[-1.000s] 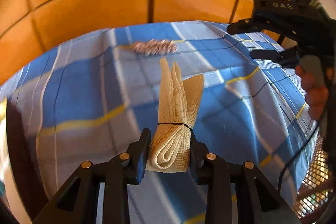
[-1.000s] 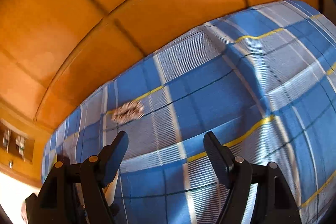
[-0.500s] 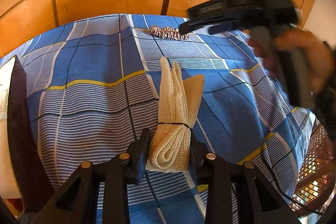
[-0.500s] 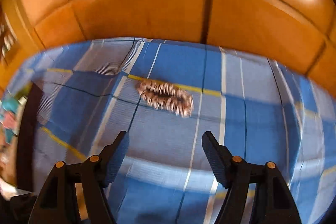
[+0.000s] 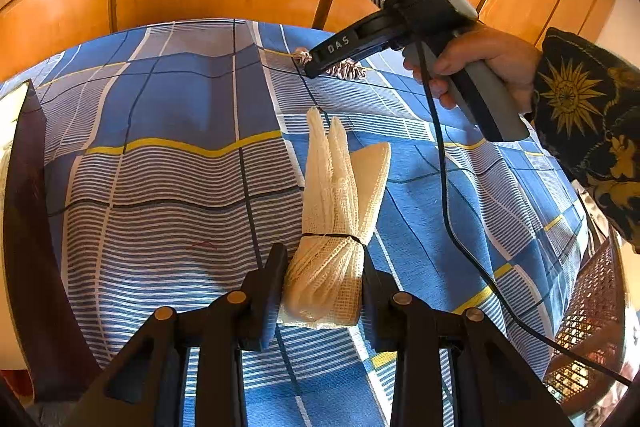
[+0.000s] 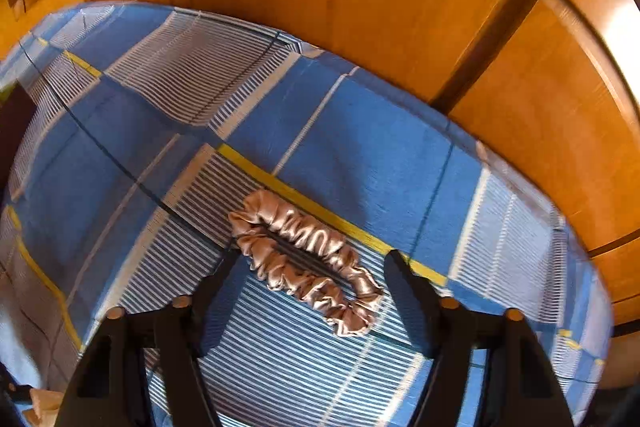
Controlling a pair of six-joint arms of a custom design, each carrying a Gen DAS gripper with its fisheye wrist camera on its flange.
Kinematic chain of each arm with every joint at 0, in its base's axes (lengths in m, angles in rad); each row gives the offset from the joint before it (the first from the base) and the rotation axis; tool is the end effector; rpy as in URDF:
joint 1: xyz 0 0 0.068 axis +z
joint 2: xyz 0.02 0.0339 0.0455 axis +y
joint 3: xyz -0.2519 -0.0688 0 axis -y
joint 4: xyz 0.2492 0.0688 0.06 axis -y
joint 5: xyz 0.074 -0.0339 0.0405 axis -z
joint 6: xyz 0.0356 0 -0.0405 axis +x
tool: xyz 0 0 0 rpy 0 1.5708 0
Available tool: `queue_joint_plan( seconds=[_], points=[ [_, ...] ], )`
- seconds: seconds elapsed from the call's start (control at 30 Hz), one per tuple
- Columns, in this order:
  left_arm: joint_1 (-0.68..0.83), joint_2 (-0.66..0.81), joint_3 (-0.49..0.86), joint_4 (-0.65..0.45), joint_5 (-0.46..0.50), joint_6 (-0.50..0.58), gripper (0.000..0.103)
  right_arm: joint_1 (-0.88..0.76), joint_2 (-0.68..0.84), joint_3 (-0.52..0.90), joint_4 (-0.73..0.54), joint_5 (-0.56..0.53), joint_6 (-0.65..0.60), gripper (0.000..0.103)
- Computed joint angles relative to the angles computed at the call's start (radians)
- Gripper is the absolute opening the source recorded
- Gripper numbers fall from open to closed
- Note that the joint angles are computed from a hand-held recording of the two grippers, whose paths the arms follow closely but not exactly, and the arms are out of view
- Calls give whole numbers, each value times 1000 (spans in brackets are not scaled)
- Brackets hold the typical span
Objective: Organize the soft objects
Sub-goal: 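Grasp the brown satin scrunchie with the right tool while the left tool holds the sponge, then carry the mesh sponge into the tray and release with the left tool while the right tool holds the scrunchie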
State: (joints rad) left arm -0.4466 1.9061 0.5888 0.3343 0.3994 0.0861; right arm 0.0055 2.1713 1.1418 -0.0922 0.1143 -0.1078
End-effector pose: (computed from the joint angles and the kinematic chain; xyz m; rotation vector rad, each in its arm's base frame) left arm 0.2490 -0.1346 0.0363 0.8252 2.4288 -0.6487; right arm 0.3897 -0.0019 0.0401 -0.1173 2.6908 -0.1853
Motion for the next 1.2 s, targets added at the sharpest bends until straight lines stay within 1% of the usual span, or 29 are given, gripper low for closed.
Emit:
queue_joint_plan(
  seconds=[0.03, 0.07, 0.13, 0.2, 0.37, 0.43, 0.5, 0.57, 0.6, 0.67, 0.73, 0.83, 0.87, 1.07, 1.2],
  points=[
    [-5, -3, -4, 4, -9, -2, 34, -3, -4, -1, -1, -10, 10, 20],
    [-9, -8, -12, 10, -15, -4, 34, 0, -15, -14, 5, 8, 25, 18],
    [-15, -14, -20, 17, -26, -6, 34, 4, -42, -50, 15, 2, 34, 16],
    [-19, -21, -28, 21, -31, -14, 34, 22, -89, -113, 31, 12, 40, 16],
    [-42, -45, -48, 23, -64, -36, 35, 48, -284, -348, 81, -54, 127, 16],
    [-58, -57, -57, 26, -90, -45, 35, 74, -333, -428, 107, -57, 163, 16],
    [-71, -62, -60, 28, -111, -47, 35, 113, -331, -483, 153, -35, 198, 16],
    [-82, -76, -62, 15, -130, -50, 34, 143, -313, -513, 204, 29, 232, 16],
    [-84, -84, -63, 9, -137, -53, 34, 146, -290, -523, 237, 38, 246, 16],
    [-89, -111, -79, 5, -155, -53, 34, 143, -269, -564, 342, 40, 248, 16],
    [-93, -149, -101, 3, -172, -54, 34, 125, -268, -590, 389, 12, 230, 18],
    [-93, -207, -130, 0, -188, -57, 34, 66, -265, -626, 465, -74, 222, 19],
    [-91, -226, -136, -4, -192, -57, 34, 59, -260, -641, 499, -86, 212, 19],
    [-85, -367, -196, -44, -204, -69, 34, 111, -250, -661, 556, -22, 206, 20],
    [-66, -469, -227, -91, -204, -69, 34, 110, -261, -694, 599, -20, 192, 20]
  ],
)
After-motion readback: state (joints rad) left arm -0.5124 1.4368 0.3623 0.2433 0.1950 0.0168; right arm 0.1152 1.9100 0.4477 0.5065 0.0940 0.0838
